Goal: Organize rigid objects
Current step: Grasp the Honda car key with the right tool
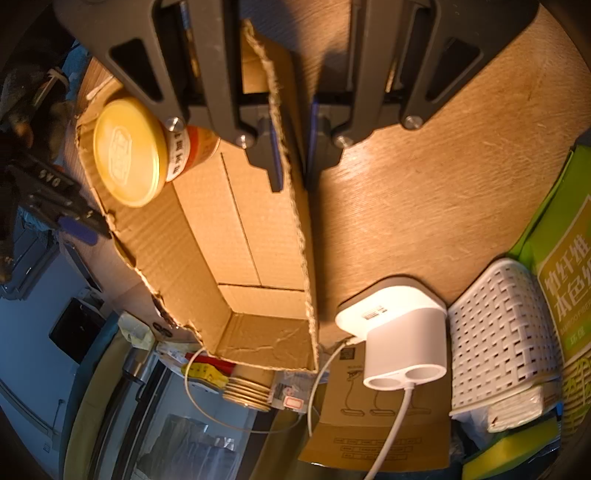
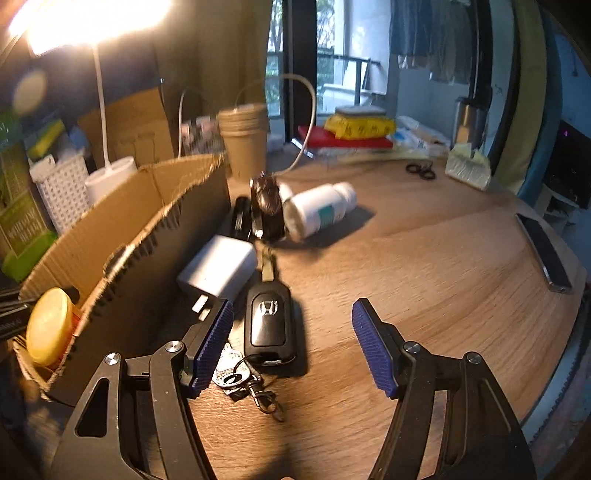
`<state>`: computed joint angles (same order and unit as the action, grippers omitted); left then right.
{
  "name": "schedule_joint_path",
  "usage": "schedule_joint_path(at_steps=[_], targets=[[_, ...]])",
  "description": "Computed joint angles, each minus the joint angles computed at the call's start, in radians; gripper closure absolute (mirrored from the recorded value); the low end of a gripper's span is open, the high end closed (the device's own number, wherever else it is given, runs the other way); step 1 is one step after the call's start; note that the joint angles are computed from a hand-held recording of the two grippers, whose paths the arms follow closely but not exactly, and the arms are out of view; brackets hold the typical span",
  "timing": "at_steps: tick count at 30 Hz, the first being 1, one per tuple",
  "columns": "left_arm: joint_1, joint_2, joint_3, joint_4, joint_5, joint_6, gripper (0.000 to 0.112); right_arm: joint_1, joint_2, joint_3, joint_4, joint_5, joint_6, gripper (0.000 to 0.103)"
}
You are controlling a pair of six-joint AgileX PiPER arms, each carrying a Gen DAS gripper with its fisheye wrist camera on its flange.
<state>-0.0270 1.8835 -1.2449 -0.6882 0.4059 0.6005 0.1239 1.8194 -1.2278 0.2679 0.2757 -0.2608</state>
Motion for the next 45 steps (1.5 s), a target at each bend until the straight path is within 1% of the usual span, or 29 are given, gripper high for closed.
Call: schedule_joint_path(at_steps=[3,4,5,6,8,9,11,14,18,20,23,26,31,34,37,45], targets=[[0.0,0.0,0.0,-0.001,0.0,0.001,0.099,0.014,0.025,-0.017,-0.029,0.009,0.023,0.034],[0.001,0.0,0.0,-0.003,0.001,0.001,0.099,0.019,0.031,-0.021,-0.035,0.01,0.028,0.039],[0.002,0.0,0.0,-0.005,0.002,0.002,0.099,0.024,0.041,-0.031,-0.056,0.014,0.05,0.041],[0.002,-0.001,0.0,-0.007,0.003,0.004,0.099,0.029,0.049,-0.038,-0.086,0.018,0.08,0.042],[0.002,0.0,-0.001,-0.006,0.003,0.004,0.099,0.04,0.065,-0.057,-0.161,0.032,0.155,0.049],[0.002,-0.001,0.0,-0.006,0.002,0.005,0.099,0.042,0.068,-0.063,-0.177,0.036,0.173,0.049],[0.002,0.0,0.0,-0.007,0.003,0.005,0.099,0.042,0.078,-0.077,-0.178,0.047,0.172,0.051],[0.003,0.0,-0.001,-0.008,0.003,0.006,0.099,0.043,0.103,-0.111,-0.167,0.083,0.155,0.058],[0.003,0.0,0.0,-0.008,0.003,0.007,0.099,0.05,0.12,-0.133,-0.19,0.106,0.169,0.059],[0.002,0.001,-0.001,-0.007,0.003,0.005,0.099,0.049,0.129,-0.146,-0.179,0.121,0.155,0.064],[0.003,0.0,-0.001,-0.008,0.003,0.006,0.099,0.051,0.132,-0.149,-0.176,0.121,0.154,0.065],[0.003,0.001,-0.001,-0.009,0.003,0.007,0.099,0.046,0.126,-0.138,-0.14,0.108,0.125,0.065],[0.003,0.001,-0.001,-0.01,0.003,0.008,0.099,0.046,0.109,-0.114,-0.145,0.079,0.129,0.065],[0.003,0.001,0.0,-0.011,0.003,0.009,0.099,0.041,0.091,-0.092,-0.13,0.058,0.124,0.065],[0.004,0.001,0.0,-0.012,0.003,0.01,0.099,0.032,0.076,-0.078,-0.074,0.051,0.078,0.065],[0.004,0.001,0.0,-0.012,0.003,0.011,0.099,0.037,0.018,-0.051,-0.063,0.035,0.062,0.065]])
